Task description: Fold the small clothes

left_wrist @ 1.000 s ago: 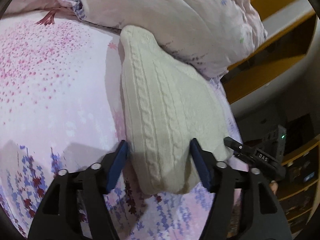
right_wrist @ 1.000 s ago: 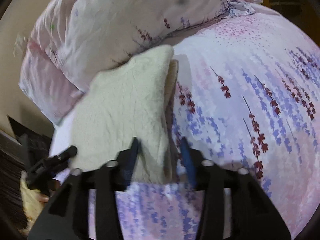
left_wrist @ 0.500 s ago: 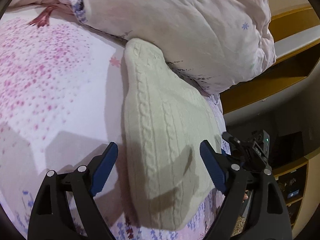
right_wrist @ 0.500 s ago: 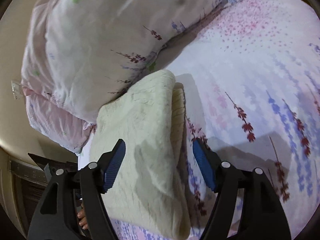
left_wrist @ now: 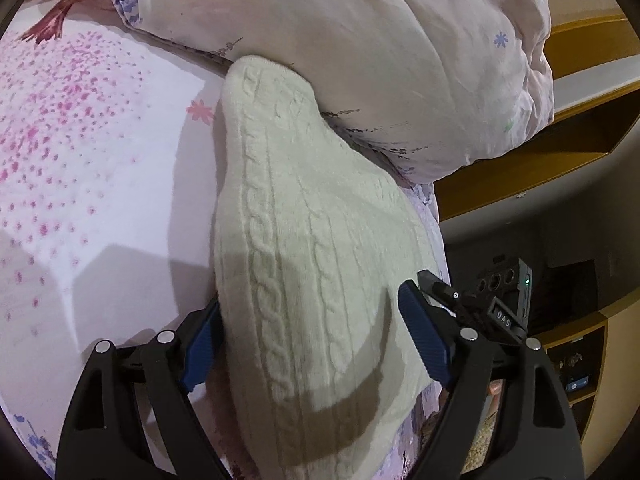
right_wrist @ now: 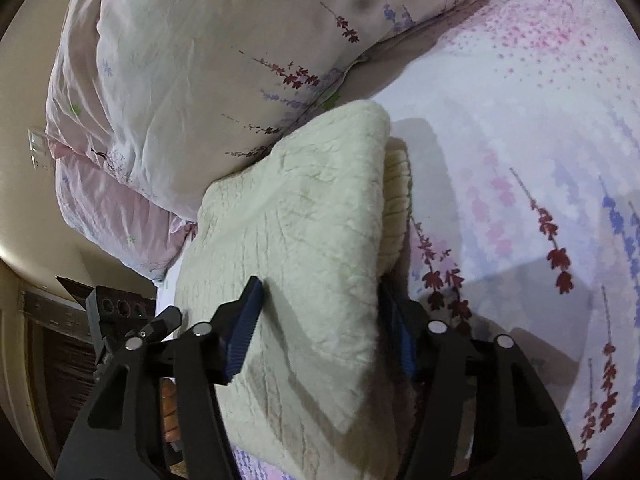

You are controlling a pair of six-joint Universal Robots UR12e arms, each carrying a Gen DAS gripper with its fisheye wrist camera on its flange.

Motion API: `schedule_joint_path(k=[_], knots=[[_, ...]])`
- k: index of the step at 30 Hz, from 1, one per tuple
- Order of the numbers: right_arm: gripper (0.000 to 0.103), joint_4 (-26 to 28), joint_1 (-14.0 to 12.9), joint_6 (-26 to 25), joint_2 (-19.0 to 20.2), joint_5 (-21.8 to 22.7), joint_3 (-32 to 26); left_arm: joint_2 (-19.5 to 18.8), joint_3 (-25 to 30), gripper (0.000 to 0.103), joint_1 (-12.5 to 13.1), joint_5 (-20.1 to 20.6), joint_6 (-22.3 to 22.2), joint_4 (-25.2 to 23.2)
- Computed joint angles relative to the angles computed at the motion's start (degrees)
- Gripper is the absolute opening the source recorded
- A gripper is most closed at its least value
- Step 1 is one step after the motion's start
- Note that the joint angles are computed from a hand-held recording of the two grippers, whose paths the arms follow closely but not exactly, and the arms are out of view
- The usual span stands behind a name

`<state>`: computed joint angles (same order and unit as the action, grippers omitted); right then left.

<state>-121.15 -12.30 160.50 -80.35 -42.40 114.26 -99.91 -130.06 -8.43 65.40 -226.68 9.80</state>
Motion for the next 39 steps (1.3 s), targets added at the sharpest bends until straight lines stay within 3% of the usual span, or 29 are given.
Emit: schedule_joint_path(k=[2,4,7,10,18,23,28,30,32,34,37,39], knots=[[0.038,1.1,0.0,-0.6,0.3,0.2,-0.2,-0.1,0.1,0.079,-0.2,0.3,0.0,0.1],[0.031,1.4,-0.2,-1.0,0.5,1.4,0.1,-0.3,0.1,0.065,-0.3,0.5,-0.5,0.2],[0.027,-0.8,-0.3,-1.3,-0.3,1.9,1.0,-0.5,-0.3,0.049,-0.3,0.3,-1.2,2.0],[0.025,-2.8,-0.3,-1.3,-1.7,2.7,1.9,0.1,-0.6,0.043,-0.3,0.2,-0.9,3.4],[0.025,-2.5,1.2,-5.3,-6.4,7.0,4.1,6.6,-3.7,0.042,0.1,2.3,3.8,2.4],[0.025,-2.9,4.5,-7.5,-8.1,7.4,5.0,13.1,-7.1,0.042,1.7,5.4,6.3,-1.2],[0.025,-8.5,8.1,-7.1,-8.3,6.8,6.5,17.1,-10.0,0.044,4.4,7.0,7.2,-3.3],[0.025,-11.2,9.9,-5.4,-7.4,4.1,6.7,17.5,-10.7,0.046,5.4,8.1,7.6,-4.8],[0.028,-8.3,12.1,-2.9,-5.2,-0.9,5.1,16.6,-11.2,0.047,6.9,7.7,6.4,-7.6],[0.038,-8.6,13.0,0.0,-4.2,-3.8,4.8,15.0,-11.7,0.054,7.9,6.8,4.3,-8.0],[0.046,-6.4,11.8,1.0,-4.1,-1.3,4.4,14.3,-13.0,0.056,8.6,5.3,3.3,-3.6],[0.047,-10.6,11.2,3.6,-4.4,-1.4,4.9,15.1,-12.9,0.061,8.2,6.4,4.3,-4.5]])
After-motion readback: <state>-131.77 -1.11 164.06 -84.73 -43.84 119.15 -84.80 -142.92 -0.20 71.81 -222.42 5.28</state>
